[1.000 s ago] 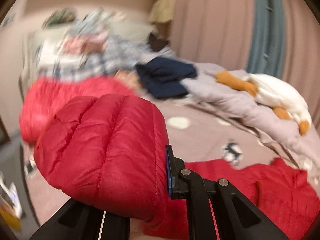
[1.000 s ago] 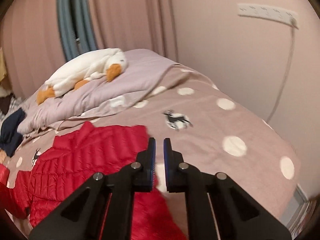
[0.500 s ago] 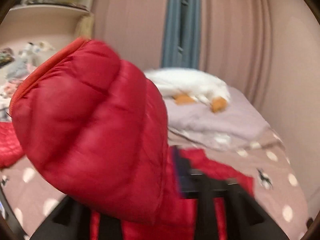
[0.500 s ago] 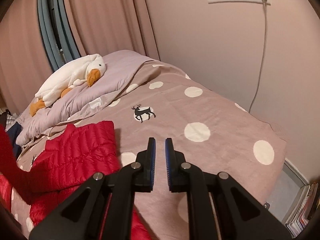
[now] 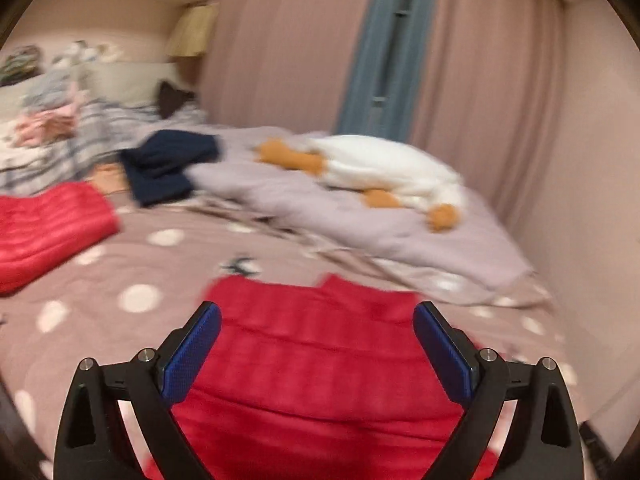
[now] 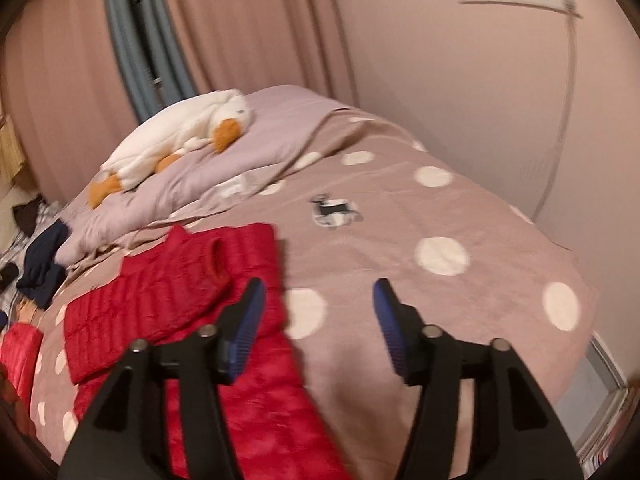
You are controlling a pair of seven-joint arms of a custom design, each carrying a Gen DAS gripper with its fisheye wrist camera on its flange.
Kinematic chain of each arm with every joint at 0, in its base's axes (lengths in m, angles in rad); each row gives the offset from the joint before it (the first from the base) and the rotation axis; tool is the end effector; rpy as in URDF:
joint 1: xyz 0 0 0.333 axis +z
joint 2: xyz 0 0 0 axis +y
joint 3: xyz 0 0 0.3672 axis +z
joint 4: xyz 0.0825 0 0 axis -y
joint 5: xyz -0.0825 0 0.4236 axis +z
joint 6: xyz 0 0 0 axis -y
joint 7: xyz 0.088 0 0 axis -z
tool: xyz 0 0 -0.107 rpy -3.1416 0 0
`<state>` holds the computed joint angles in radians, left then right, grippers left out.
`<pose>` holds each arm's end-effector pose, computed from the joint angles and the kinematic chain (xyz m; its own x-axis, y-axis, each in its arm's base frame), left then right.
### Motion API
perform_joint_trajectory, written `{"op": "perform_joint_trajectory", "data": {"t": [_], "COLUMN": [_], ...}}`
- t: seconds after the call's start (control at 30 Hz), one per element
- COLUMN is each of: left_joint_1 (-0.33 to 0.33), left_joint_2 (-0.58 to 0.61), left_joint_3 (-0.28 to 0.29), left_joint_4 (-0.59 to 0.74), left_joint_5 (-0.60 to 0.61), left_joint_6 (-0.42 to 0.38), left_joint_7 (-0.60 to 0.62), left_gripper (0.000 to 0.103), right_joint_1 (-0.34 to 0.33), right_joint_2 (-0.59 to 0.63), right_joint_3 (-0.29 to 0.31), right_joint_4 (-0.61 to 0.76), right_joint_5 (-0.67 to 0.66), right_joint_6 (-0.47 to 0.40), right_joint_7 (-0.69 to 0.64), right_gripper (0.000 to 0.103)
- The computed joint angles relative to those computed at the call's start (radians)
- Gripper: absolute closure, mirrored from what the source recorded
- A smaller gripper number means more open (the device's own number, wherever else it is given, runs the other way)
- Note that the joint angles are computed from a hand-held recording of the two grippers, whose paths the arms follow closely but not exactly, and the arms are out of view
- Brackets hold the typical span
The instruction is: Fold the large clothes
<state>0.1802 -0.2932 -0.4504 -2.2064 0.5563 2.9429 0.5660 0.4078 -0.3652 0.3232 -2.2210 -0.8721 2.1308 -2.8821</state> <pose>0.5065 -0.2063 0.6332 0.0650 -0.9742 0.2159 -0.4922 -0.2195 -0.8423 0.3802 0.3223 0.5950 -0.5441 -0.8065 -0.2314 -0.4098 0.4961 -0.7654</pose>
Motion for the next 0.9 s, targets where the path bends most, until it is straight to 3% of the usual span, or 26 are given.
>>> {"op": "perform_joint_trajectory", "data": {"t": [0.03,0.1,0.17,0.3,0.37,0.47,0.5,0.57,0.67,0.73,0.83,0.9], "left_joint_1": [0.024,0.065,0.089,0.07,0.063,0.033,0.023,0.007,-0.011,-0.027,-0.082,-0.086], "left_joint_2": [0.002,0.008,0.021,0.05,0.066,0.082,0.091,0.109,0.123,0.131,0.154,0.145], "left_joint_3": [-0.005,-0.003,0.01,0.077,0.099,0.142,0.152,0.166,0.175,0.179,0.207,0.199], "left_joint_4": [-0.005,-0.018,-0.024,-0.032,-0.029,-0.033,-0.029,-0.022,-0.017,-0.022,-0.013,-0.02], "left_joint_5": [0.018,0.06,0.095,0.103,0.115,0.11,0.109,0.125,0.163,0.183,0.108,0.154], "left_joint_6": [-0.013,-0.026,-0.041,-0.053,-0.072,-0.075,-0.076,-0.076,-0.073,-0.047,-0.055,-0.037], "left_joint_7": [-0.016,-0.056,-0.095,-0.118,-0.137,-0.123,-0.107,-0.08,-0.098,-0.106,0.01,0.017], "left_gripper": [0.007,0.007,0.007,0.007,0.007,0.007,0.007,0.007,0.007,0.007,0.008,0.013], "right_joint_1": [-0.002,-0.007,-0.008,0.01,0.013,0.013,0.023,0.056,0.085,0.069,0.022,0.013], "right_joint_2": [0.024,0.086,0.17,0.34,0.432,0.537,0.537,0.509,0.459,0.414,0.391,0.368], "right_joint_3": [-0.004,-0.021,-0.038,-0.093,-0.136,-0.175,-0.195,-0.232,-0.237,-0.23,-0.223,-0.213], "right_joint_4": [0.019,0.063,0.134,0.271,0.325,0.378,0.364,0.332,0.323,0.277,0.23,0.203], "right_joint_5": [-0.009,-0.034,-0.044,-0.038,0.025,0.187,0.161,0.039,-0.069,-0.084,0.1,0.116], "right_joint_6": [0.025,0.094,0.133,0.163,0.221,0.258,0.302,0.333,0.162,0.145,0.184,0.181], "right_joint_7": [-0.005,-0.026,-0.065,-0.173,-0.243,-0.359,-0.326,-0.21,-0.134,-0.124,-0.299,-0.29], "right_gripper": [0.039,0.024,0.018,0.017,0.02,0.048,0.066,0.09,0.09,0.089,0.062,0.042]}}
